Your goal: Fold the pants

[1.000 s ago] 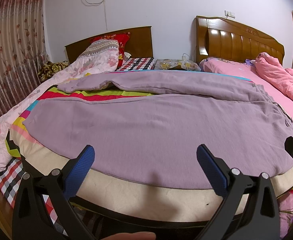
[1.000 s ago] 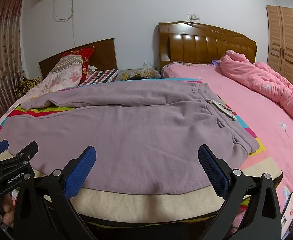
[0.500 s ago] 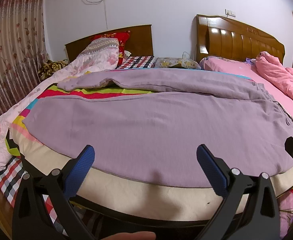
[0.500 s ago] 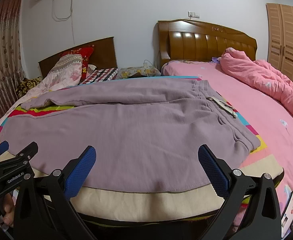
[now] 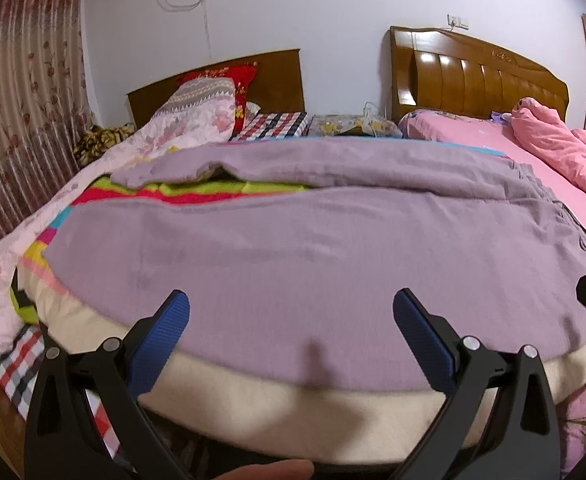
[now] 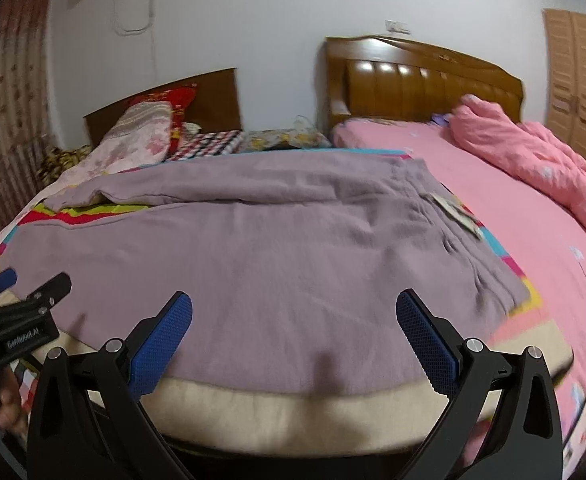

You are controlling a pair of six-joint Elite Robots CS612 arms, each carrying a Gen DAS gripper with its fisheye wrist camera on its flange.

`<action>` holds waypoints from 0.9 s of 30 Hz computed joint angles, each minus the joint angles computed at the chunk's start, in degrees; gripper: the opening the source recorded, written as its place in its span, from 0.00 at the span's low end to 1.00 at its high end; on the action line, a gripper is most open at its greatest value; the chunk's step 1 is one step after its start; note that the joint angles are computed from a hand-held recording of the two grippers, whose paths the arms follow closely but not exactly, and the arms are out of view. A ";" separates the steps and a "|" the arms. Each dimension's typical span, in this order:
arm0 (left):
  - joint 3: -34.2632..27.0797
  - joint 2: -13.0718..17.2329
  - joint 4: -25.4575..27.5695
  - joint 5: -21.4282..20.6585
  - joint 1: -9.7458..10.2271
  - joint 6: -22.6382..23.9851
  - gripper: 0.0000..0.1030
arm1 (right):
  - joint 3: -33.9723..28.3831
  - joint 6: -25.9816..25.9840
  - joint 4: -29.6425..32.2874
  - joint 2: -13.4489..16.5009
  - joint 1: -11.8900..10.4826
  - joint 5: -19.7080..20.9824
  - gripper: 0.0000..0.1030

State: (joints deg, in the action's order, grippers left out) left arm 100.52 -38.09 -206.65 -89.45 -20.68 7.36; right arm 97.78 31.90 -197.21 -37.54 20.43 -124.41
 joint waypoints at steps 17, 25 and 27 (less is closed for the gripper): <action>-18.34 5.91 18.42 -15.96 1.62 -6.34 0.99 | -18.69 -30.56 17.14 4.13 -22.48 33.47 0.96; -22.60 8.48 27.83 -20.42 2.32 -7.00 0.99 | -37.65 -42.54 43.80 12.54 -24.59 40.93 0.83; -23.68 8.93 30.60 -21.09 2.54 -8.14 0.99 | -39.42 -42.73 46.48 13.42 -24.83 42.22 0.78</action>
